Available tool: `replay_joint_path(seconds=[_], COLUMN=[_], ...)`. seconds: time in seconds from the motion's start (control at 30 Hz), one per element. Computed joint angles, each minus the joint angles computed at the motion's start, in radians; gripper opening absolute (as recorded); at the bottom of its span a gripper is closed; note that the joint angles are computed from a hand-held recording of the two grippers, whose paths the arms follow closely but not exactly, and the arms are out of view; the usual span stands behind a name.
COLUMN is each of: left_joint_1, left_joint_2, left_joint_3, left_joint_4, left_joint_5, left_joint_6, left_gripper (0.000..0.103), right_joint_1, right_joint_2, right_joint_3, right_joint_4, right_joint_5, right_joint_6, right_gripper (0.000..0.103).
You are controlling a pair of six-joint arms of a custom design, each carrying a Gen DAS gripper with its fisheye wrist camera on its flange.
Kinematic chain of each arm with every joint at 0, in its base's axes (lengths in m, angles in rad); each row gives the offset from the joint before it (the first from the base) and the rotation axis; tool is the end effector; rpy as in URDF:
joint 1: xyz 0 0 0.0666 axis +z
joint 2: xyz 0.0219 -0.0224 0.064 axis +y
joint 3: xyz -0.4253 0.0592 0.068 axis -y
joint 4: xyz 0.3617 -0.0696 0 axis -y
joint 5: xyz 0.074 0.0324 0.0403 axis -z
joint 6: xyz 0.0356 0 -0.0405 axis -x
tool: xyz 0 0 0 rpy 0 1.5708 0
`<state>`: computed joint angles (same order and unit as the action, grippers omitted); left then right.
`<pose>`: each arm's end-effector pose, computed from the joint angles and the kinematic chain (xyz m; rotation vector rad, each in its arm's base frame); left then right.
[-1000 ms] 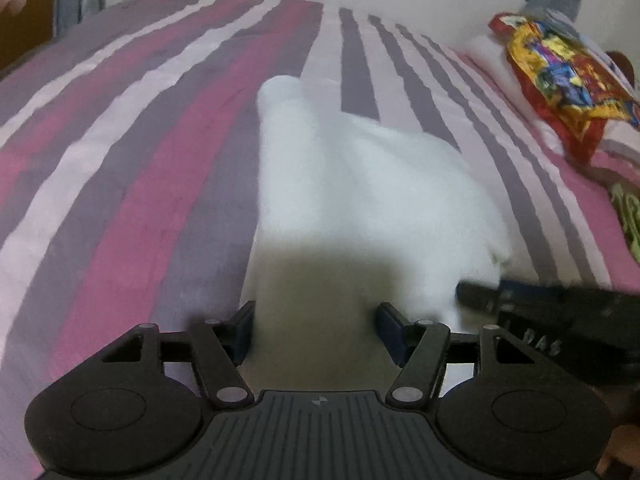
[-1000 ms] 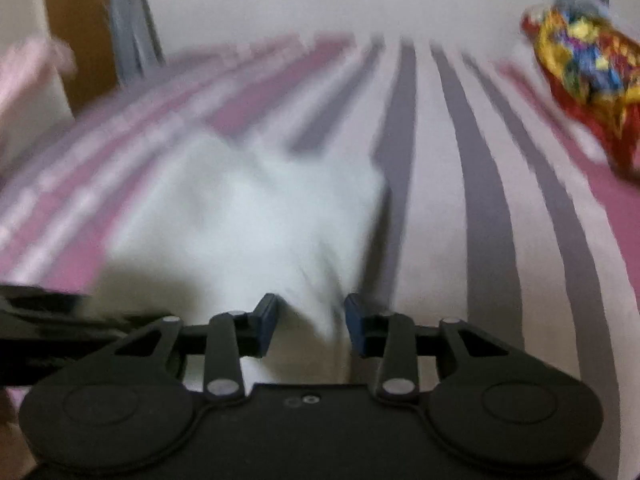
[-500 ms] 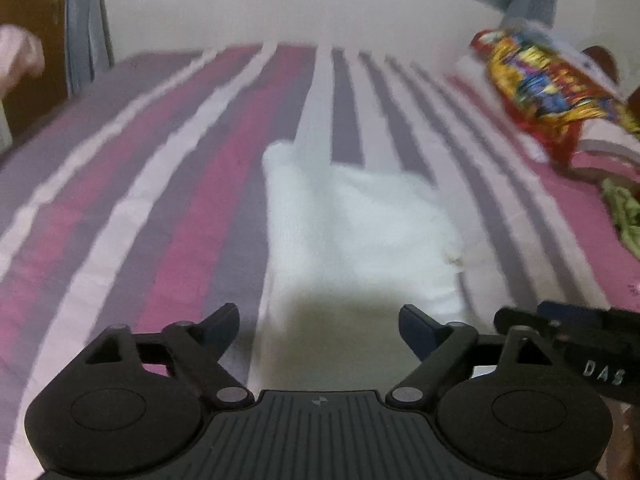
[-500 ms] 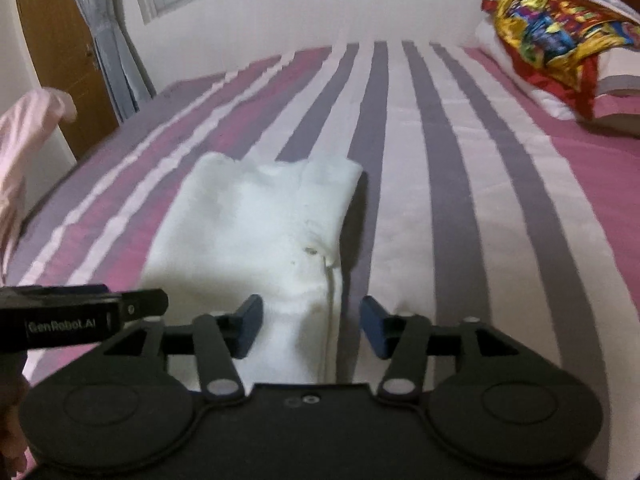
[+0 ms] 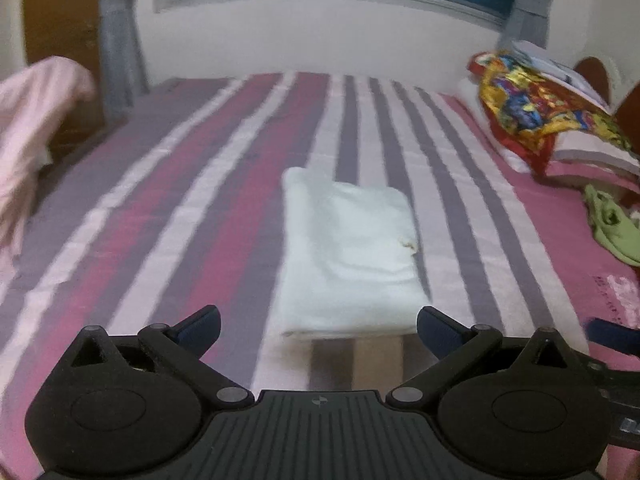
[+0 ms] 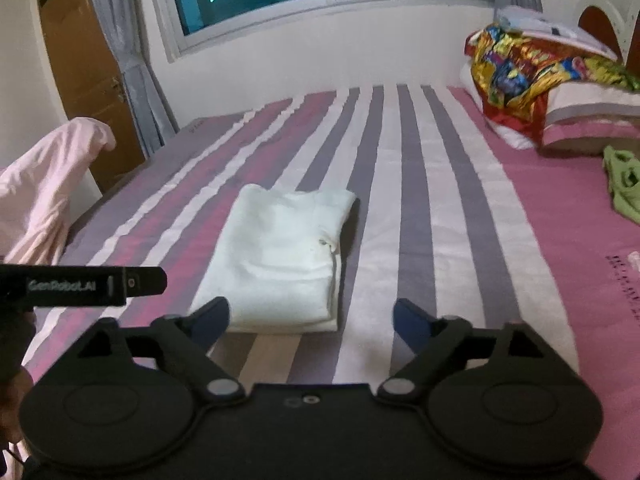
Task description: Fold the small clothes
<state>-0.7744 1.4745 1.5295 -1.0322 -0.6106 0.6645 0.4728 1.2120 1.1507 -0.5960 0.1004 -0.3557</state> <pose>0.3481 -0.3125 0.4947 -0.0954 2.3169 0.0820 0.3435 0.1712 0.4635 -0.0760 2.2447 0.3408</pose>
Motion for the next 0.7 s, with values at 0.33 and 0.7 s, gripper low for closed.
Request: replay_joint_path(seconds=[0.33, 0.7], left_joint_1=[-0.15, -0.257], left_joint_2=[-0.11, -0.081], left_joint_3=[-0.024, 0.044], left_joint_4=[-0.057, -0.242], left_joint_5=[-0.129, -0.219], left_joint_6=[0.074, 0.173], left_gripper=[0.103, 0.103], right_joint_1=[0.084, 0.199], right_joint_2=[-0.183, -0.252], right_joint_3=[-0.032, -0.013], right_joint_4=[-0.078, -0.146], right_joint_5=[0.071, 0.268], right_joint_6=[-0.099, -0.148], right_gripper=[0.102, 0.102])
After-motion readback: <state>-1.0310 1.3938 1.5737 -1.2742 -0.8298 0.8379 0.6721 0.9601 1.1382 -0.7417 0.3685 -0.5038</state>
